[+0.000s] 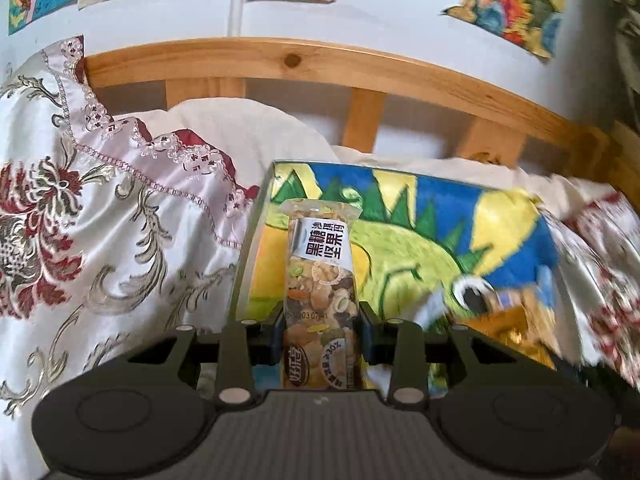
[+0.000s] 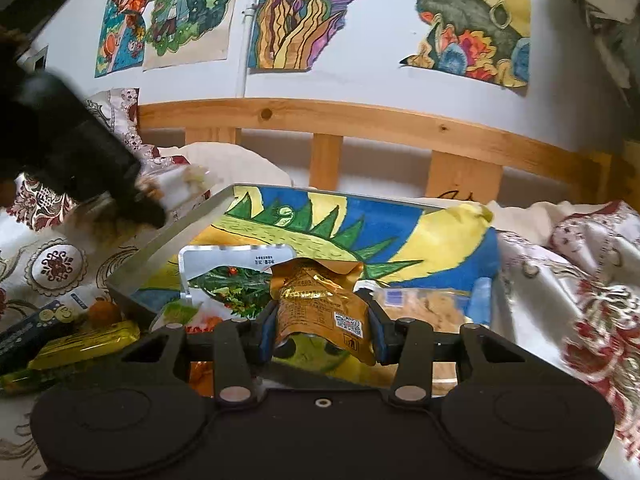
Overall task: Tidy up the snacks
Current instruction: 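Carry both packets over the tray and lower them inside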
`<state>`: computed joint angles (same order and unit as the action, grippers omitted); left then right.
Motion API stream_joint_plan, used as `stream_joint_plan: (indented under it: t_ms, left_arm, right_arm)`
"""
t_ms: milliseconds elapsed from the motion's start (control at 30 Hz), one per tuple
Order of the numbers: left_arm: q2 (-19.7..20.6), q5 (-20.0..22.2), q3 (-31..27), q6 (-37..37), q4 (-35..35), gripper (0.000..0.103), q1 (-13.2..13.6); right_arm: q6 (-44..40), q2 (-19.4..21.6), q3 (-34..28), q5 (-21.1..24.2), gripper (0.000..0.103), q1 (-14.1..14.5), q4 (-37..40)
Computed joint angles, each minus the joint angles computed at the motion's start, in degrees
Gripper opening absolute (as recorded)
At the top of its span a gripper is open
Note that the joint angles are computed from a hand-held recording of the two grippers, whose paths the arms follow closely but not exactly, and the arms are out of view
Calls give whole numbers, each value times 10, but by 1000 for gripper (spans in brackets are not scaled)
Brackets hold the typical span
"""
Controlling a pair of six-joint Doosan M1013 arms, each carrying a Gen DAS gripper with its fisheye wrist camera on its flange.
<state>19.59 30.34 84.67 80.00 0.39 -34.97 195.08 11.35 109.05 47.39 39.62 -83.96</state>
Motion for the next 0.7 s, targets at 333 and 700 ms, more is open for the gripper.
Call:
stream_joint_plan:
  t_ms: [333,700]
  left_arm:
    - [56,33,-54,-104,89,40,-23]
    - [71,57,-57,-148,139,40,-29]
  right_arm:
    - [35,8,2,-20,47,-38,-34]
    - [-1,12,-4,-38,53,-48,16]
